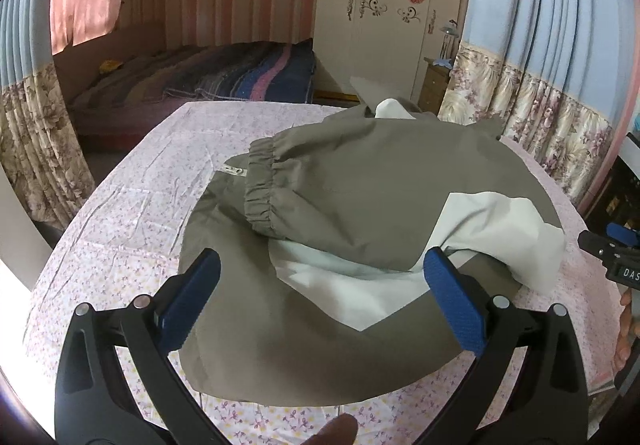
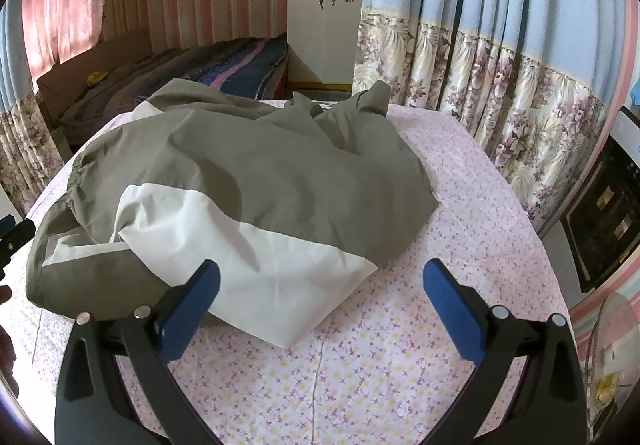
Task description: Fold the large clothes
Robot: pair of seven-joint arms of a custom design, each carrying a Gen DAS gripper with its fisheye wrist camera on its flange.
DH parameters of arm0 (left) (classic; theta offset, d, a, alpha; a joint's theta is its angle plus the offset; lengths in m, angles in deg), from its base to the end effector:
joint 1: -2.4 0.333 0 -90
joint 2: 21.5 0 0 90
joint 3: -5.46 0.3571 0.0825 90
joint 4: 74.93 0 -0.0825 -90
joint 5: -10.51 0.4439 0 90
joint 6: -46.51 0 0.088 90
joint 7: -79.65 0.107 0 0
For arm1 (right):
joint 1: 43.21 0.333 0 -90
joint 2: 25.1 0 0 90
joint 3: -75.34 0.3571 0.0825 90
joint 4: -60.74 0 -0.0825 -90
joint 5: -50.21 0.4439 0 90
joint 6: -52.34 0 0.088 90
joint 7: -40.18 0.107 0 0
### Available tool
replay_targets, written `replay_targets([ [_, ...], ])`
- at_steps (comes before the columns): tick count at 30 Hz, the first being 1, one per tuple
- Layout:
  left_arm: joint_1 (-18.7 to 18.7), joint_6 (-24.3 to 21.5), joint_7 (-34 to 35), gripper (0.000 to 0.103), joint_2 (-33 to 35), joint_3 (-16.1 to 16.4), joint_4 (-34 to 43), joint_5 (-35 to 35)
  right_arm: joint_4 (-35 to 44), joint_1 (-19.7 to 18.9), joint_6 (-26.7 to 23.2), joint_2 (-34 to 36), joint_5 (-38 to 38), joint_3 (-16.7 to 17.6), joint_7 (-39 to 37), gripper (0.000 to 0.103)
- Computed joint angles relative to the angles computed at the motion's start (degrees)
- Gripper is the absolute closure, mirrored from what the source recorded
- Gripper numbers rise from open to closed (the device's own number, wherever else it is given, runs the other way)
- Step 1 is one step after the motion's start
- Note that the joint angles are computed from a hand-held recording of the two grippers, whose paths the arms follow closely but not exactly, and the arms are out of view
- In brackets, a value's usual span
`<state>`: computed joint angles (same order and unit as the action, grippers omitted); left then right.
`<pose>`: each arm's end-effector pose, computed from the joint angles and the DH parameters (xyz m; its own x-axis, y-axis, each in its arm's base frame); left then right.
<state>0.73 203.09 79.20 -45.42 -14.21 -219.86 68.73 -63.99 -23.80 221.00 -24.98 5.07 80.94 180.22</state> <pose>0.4356 -0.2110 0.4673 0.2932 -0.9514 0.0944 -0.5680 -0.2527 -0.7833 0.5435 0.3045 0.4719 0.2659 -0.9637 0.0245 -0.6452 -0.1968 -0.7382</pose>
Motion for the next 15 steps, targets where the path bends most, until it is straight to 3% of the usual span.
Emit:
replay_targets([
  [15,0.5,1.1,-1.1,0.003,-0.5,0.3,-0.5,-0.1,0.0,-0.1,-0.2,-0.1,-0.7,0.0,0.6,0.002],
])
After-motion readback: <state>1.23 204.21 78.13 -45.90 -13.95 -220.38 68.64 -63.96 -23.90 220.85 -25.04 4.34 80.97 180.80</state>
